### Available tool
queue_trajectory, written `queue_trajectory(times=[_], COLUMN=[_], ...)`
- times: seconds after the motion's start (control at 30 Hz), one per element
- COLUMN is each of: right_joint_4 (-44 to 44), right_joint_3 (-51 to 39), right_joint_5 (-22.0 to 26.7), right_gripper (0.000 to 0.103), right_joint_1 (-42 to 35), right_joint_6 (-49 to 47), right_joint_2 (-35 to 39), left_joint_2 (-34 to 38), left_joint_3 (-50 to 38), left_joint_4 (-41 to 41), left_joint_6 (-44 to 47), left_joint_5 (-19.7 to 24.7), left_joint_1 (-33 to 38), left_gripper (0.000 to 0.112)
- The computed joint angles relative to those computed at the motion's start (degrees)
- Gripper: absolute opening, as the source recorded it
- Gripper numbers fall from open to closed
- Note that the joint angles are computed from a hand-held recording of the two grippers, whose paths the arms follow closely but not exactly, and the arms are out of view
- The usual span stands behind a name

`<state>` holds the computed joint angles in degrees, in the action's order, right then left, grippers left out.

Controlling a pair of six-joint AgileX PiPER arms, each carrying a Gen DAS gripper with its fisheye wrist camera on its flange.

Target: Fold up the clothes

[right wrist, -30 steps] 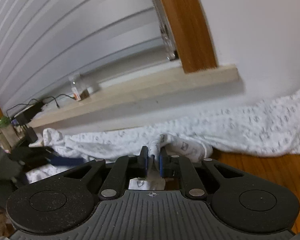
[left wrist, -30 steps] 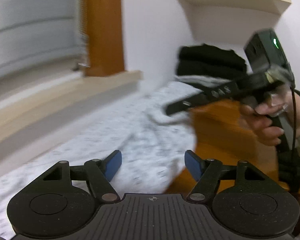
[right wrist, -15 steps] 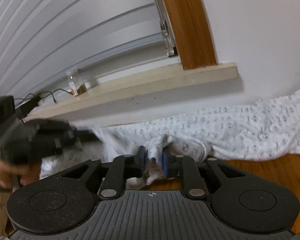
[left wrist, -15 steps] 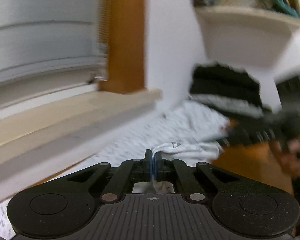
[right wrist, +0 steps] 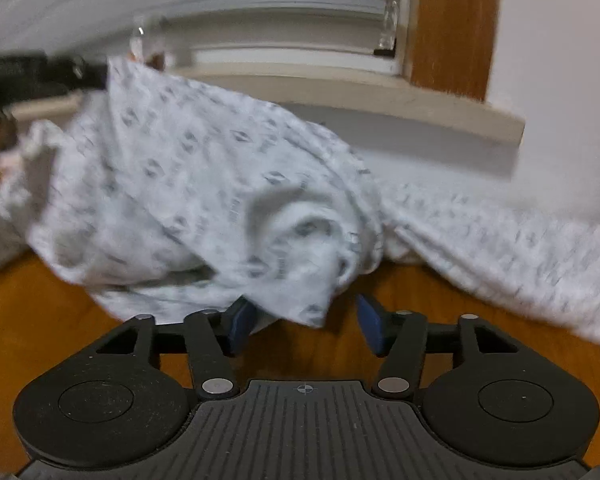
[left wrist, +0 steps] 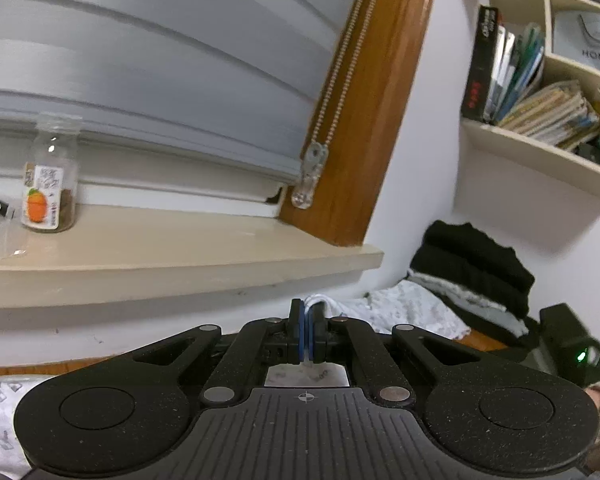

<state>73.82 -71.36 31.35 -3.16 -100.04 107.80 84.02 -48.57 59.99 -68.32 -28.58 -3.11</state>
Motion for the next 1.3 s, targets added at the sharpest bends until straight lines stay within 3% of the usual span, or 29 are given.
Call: queue_trajectory(times=[0.13, 0.2, 0.23, 0.43, 0.57, 0.67, 0.73, 0.9, 1.0, 1.07, 1.2, 1.3], right_joint_4=[3.8, 4.5, 4.2, 7.8, 7.4, 9.3, 9.5, -3.4, -8.7, -10.4, -8.8, -6.1], right_joint_3=[-2.8, -4.7, -5.7, -1.0, -0.8, 1.0, 0.8, -4.1, -2.3, 0.1, 6.2, 7.1], right_joint_5=[0.8, 4.2, 7.0, 11.3, 16.7, 15.5, 14.9, 13.8, 11.8, 10.9, 4.3, 3.6], right_gripper=[0.056, 0.03, 0.004, 0.004, 0.004, 0.004, 0.004, 0.006, 0.018, 0.039, 0.045, 0.057], right_joint_1=[-0.5, -2.2, -3.5, -9.7, -16.3, -19.0, -20.4, -20.7, -20.8, -21.6, -21.4, -23.0], right_joint_6=[-0.7, 1.0, 2.6, -1.7, 0.1, -3.5, -4.1, 6.0, 9.4, 10.1, 6.9, 4.9], right_joint_2=[2.5, 3.9, 4.5, -4.0, -10.9, -16.2, -17.9, -14.4, -11.9, -10.7, -10.0, -8.5], left_joint_2=[0.3, 0.2, 0.1, -0.6, -0.9, -0.9, 0.3, 1.8, 2.4, 2.7, 2.6, 2.7], left_joint_3=[0.1, 0.2, 0.2, 1.2, 2.1, 2.3, 0.8, -1.2, -1.1, -0.8, 0.0, -0.1], left_joint_4=[-1.2, -1.6, -1.7, -4.5, -6.9, -6.2, -0.2, 3.4, 2.2, 1.4, -0.3, -0.7], left_joint_6=[1.0, 2.0, 2.4, 6.3, 8.7, 8.8, 4.8, 2.9, 2.6, 2.1, 2.3, 2.4], left_joint_5=[-1.2, -1.4, -1.5, -2.7, -4.8, -6.7, -7.7, -1.8, -1.7, -2.1, -2.0, -1.1], left_joint_1=[0.0, -0.5, -0.7, -2.0, -2.5, -2.5, -2.7, -5.9, -5.3, -4.4, -3.3, -3.3], left_gripper=[0.002, 0.002, 0.002, 0.002, 0.002, 0.002, 0.002, 0.01, 0.017, 0.017, 0.023, 0.028])
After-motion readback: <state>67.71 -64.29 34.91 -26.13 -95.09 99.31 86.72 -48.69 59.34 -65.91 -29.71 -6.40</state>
